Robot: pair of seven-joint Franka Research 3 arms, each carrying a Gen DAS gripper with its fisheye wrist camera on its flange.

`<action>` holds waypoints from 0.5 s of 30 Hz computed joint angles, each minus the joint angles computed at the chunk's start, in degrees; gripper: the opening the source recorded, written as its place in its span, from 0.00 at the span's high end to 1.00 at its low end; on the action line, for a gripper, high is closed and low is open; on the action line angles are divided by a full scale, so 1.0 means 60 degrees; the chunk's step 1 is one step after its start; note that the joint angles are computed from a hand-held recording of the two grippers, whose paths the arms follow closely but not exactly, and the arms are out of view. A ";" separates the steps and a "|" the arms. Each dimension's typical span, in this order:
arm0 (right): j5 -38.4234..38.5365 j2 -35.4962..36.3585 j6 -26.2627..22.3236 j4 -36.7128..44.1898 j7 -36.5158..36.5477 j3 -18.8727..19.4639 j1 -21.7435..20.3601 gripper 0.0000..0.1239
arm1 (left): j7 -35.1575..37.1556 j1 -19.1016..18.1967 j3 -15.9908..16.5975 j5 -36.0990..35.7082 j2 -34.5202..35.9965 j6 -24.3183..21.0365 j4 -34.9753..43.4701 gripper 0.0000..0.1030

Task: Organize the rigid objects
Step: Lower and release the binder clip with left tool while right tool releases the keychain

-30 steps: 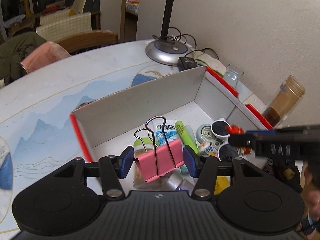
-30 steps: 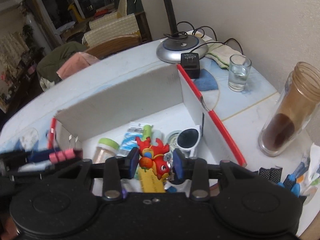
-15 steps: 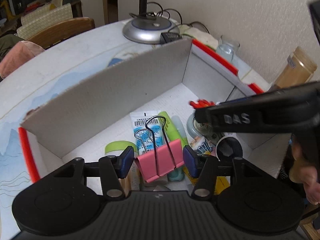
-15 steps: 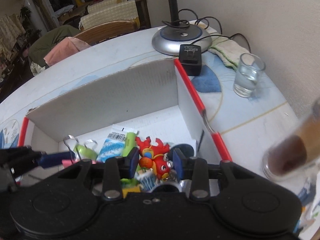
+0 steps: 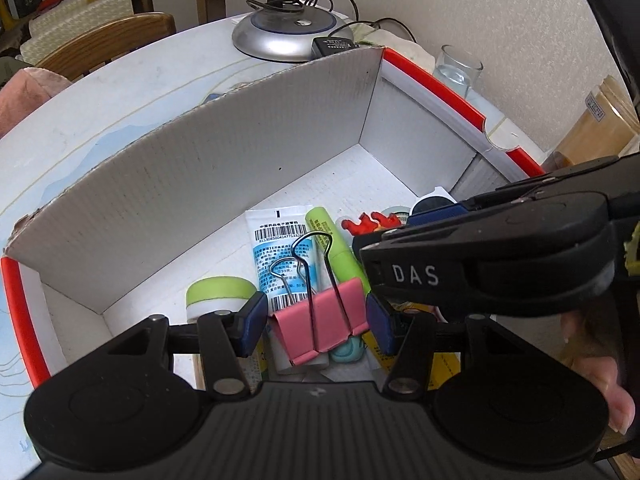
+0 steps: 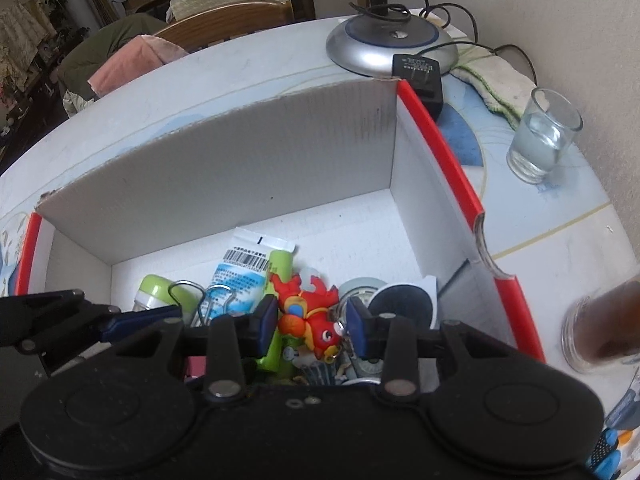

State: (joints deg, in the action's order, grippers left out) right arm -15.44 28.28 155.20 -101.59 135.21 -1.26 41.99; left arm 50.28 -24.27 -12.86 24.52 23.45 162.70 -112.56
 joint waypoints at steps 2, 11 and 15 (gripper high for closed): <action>0.0055 0.0014 -0.0188 0.0069 0.0033 0.0009 -0.0003 0.70 | 0.0037 0.0019 -0.0031 -0.0042 -0.0001 0.0024 -0.0018 0.48; 0.0151 -0.0261 0.0236 -0.0352 -0.0044 0.0078 -0.0048 0.57 | -0.0210 -0.0027 0.0024 0.0041 -0.0255 0.0202 -0.0327 0.42; 0.0156 -0.0555 0.0639 -0.0760 0.0150 0.0045 -0.0006 0.56 | -0.0635 -0.0132 0.0202 0.0328 -0.0579 0.0697 -0.0748 0.31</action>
State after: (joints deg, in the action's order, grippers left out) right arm -14.50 24.95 159.03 -106.15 136.11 -0.99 41.95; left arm 46.47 -25.06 -11.64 26.49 19.97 166.88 -117.05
